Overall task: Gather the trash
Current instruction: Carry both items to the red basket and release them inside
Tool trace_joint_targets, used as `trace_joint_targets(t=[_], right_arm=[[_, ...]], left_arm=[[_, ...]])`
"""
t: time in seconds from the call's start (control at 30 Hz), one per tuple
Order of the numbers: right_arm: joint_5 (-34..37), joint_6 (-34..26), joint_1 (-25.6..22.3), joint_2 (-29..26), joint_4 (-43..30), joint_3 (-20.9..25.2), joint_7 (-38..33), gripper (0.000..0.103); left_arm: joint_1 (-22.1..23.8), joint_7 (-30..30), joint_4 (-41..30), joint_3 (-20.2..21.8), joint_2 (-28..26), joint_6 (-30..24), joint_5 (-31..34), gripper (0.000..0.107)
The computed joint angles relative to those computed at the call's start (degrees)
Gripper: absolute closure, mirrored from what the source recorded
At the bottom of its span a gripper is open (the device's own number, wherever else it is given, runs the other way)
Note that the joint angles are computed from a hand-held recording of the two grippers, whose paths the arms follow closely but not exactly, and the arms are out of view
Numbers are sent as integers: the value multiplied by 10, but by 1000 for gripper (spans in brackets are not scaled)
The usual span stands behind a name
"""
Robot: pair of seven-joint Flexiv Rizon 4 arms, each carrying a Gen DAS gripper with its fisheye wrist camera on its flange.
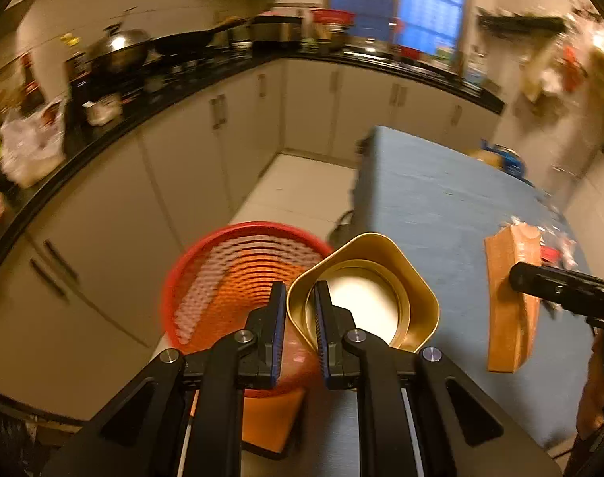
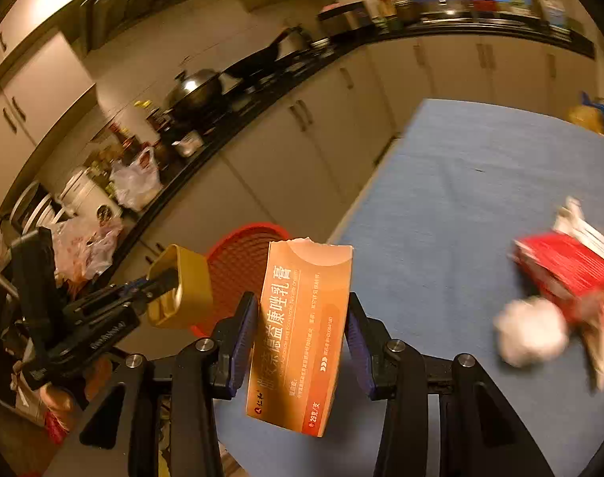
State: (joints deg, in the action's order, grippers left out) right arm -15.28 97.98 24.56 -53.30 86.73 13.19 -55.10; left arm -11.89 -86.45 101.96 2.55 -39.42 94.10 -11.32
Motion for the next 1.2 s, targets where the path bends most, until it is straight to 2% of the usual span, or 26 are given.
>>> trace_joint_targets(t=[0.1,0.2,0.33,0.5,0.6,0.83,0.97,1.2], right_arm=[[-25,-55,-11,-50,-89,52,-18,56],[-29,-114,-2,-104,-189,85,-47,56],[-18,-192,21,-165,-305,103,-75,56],[4,-276,48,-229,-434,117,-109,56],[19,-313,63,-254,-485,110,-120,56],[56,-376,88,-288,-563,87,-147,56],[78,-412,98,-296,-588,70,-157,51],[139,-383,96,-260,-530,30,-164,46]], left_arm=[[-7,-12,-12,36,-16,-11,-6,93],[9,-10,-44,36,-44,-48,-8,93],[24,-12,-82,35,-78,-82,-3,93],[32,-21,-107,31,-105,-93,4,89],[42,-22,-116,25,-115,-98,6,89],[66,-16,-99,-2,-110,-81,5,89],[78,-10,-81,-16,-100,-62,0,87],[76,-8,-57,-19,-88,-36,-7,86]])
